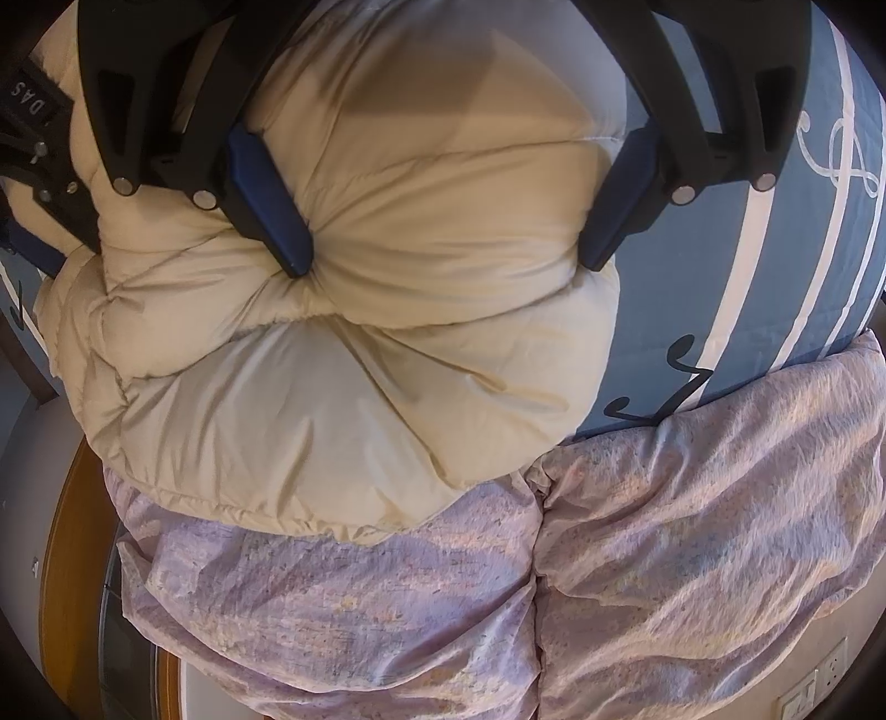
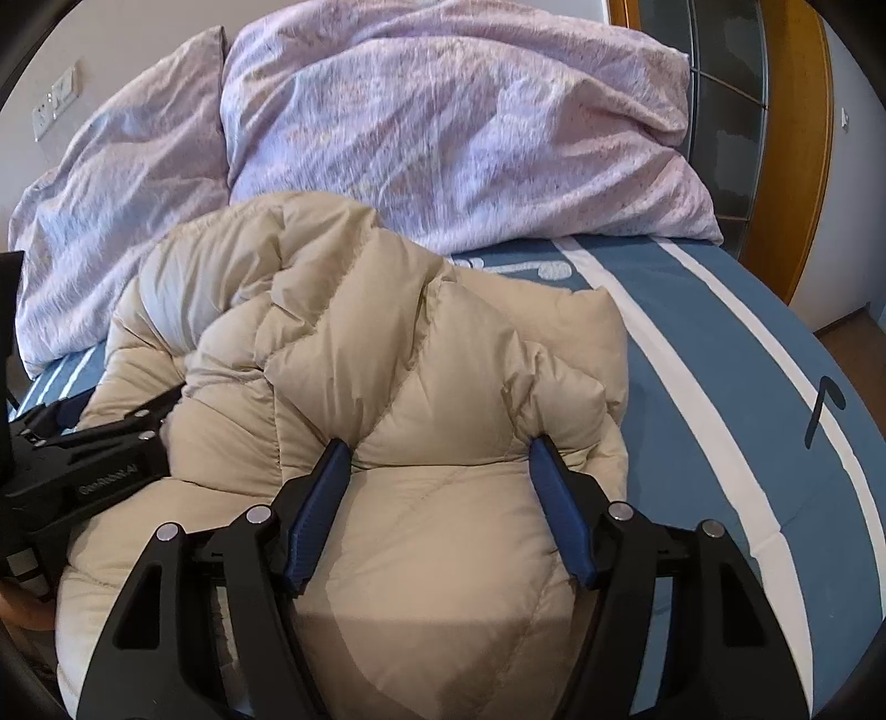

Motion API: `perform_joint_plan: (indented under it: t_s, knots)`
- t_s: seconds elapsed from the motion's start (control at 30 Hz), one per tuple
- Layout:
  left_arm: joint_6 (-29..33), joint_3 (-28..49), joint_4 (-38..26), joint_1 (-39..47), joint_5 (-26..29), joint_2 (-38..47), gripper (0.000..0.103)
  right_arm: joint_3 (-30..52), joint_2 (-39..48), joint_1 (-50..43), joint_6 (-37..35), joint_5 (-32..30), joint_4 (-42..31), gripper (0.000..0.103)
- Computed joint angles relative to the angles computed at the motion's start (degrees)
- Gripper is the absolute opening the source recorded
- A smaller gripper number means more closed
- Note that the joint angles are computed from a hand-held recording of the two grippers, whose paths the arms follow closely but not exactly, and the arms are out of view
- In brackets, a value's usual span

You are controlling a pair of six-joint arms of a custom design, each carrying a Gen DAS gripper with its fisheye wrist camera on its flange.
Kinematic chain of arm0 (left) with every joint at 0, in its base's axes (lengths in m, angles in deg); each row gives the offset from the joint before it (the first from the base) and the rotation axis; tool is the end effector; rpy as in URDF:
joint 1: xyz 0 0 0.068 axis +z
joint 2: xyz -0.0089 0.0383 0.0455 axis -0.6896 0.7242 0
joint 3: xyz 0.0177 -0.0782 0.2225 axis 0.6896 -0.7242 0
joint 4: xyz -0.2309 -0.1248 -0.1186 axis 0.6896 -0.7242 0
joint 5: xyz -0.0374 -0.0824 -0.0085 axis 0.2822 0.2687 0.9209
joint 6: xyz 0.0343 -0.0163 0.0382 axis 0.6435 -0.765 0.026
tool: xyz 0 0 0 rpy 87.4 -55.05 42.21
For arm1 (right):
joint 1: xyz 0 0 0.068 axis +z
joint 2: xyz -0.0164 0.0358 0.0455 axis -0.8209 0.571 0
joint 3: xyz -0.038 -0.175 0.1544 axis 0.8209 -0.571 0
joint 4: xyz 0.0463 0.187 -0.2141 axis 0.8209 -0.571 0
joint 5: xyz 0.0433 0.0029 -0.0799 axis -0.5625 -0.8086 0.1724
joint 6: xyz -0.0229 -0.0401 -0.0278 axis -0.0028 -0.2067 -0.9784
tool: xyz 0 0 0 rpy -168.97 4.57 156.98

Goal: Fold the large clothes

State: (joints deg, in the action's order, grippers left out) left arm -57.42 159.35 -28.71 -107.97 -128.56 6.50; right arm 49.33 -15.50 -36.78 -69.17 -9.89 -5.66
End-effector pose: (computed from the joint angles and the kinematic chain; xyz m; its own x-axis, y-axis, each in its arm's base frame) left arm 0.1528 -0.2631 0.2309 -0.7195 -0.0993 -0.6874 -0.1834 0.9818 0.0500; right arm 0.1632 0.0565 0.2184 -0.6721 -0.0400 -0.7394 -0.2423 0.9555 0.1685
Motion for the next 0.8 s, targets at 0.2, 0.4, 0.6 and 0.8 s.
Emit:
perform_joint_plan:
  t_s: [0.2,0.4,0.6,0.8]
  knots:
    - [-0.42,-0.72,0.71,0.45,0.40,-0.43,0.099,-0.17,1.45,0.11,0.18,-0.11,1.32,0.068]
    - [-1.19,-0.25,0.27,0.68,0.24,0.40,0.100,0.54,2.89,0.55,0.52,0.30,1.58,0.068]
    - [-2.20,0.63,-0.81,0.28,-0.45,1.58,0.101,0.65,3.06,0.57,0.50,0.40,1.62,0.069]
    - [-2.24,0.60,-0.69,0.30,-0.39,1.70,0.101,0.51,2.97,0.33,0.29,-0.06,1.86,0.069]
